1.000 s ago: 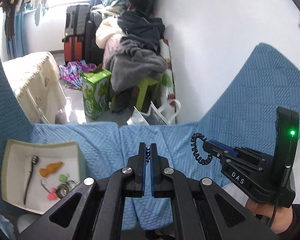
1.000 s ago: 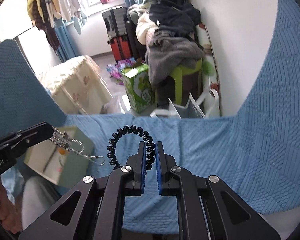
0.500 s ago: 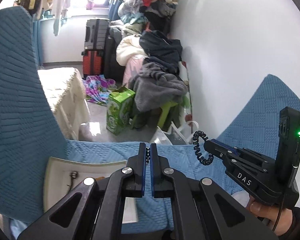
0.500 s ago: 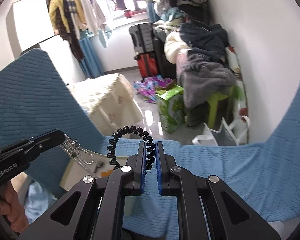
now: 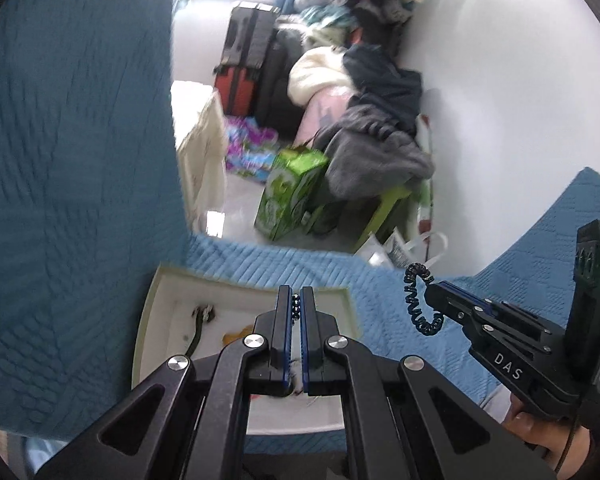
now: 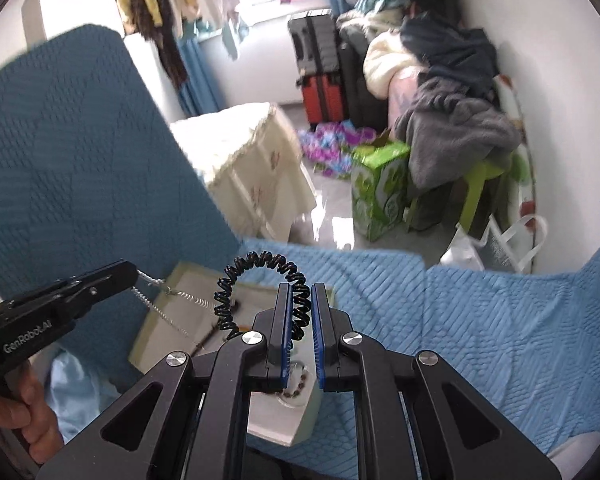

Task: Organize jewelry
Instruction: 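Carry the bracelet and chain into the white box and open both grippers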

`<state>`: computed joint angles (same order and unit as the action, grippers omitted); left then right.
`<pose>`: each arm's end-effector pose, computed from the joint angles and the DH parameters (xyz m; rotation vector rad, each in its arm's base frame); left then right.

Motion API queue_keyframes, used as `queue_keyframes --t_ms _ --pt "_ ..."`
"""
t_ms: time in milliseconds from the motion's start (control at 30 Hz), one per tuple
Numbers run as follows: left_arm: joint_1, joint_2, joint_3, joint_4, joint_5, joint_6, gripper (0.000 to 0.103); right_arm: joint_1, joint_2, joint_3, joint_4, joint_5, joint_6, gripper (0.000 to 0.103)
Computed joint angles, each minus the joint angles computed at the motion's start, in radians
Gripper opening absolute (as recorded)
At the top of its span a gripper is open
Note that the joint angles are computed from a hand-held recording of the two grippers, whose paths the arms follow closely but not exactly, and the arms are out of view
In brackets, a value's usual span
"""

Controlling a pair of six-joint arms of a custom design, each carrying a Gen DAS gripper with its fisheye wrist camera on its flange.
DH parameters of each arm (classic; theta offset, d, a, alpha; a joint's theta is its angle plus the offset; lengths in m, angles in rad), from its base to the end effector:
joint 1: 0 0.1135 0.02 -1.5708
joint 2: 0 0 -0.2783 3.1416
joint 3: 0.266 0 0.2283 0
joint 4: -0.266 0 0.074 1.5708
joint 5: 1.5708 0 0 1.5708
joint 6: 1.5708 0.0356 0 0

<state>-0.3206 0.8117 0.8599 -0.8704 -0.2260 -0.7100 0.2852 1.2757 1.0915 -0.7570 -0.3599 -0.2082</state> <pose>0.1160 -0.0301 0.3063 -0.5634 2.3099 -0.2253 0.2170 0.0767 0.3117 -0.7499 2.3747 0.4831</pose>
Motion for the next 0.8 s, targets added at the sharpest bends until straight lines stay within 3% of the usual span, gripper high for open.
queue_keyframes --t_ms 267,433,500,567,600,733,767,800 --pt "0.127 -0.036 -0.254 0.137 0.147 0.053 0.001 0.117 0.043 -0.215 0.142 0.102 0.022 0.007" --pt "0.131 -0.029 -0.317 0.187 0.172 0.042 0.001 0.135 0.072 -0.273 0.185 0.138 0.011 0.008" --pt "0.135 -0.039 -0.317 0.18 0.174 0.044 0.002 0.129 0.081 -0.267 0.177 0.13 0.015 0.009" --pt "0.124 -0.024 -0.297 0.165 0.156 0.04 0.002 0.124 0.077 -0.249 0.157 0.124 0.015 0.019" --pt "0.117 -0.018 -0.285 0.155 0.152 0.044 0.003 0.124 0.072 -0.241 0.149 0.12 0.016 0.031" --pt "0.056 0.011 -0.197 0.08 0.104 0.049 0.004 0.09 0.029 -0.189 0.093 0.073 -0.002 0.031" --pt "0.039 0.019 -0.171 0.058 0.088 0.048 0.006 0.073 0.019 -0.163 0.064 0.059 -0.015 0.031" --pt "0.001 0.027 -0.132 0.021 0.051 0.027 0.02 0.064 0.016 -0.142 0.045 0.053 -0.02 0.031"
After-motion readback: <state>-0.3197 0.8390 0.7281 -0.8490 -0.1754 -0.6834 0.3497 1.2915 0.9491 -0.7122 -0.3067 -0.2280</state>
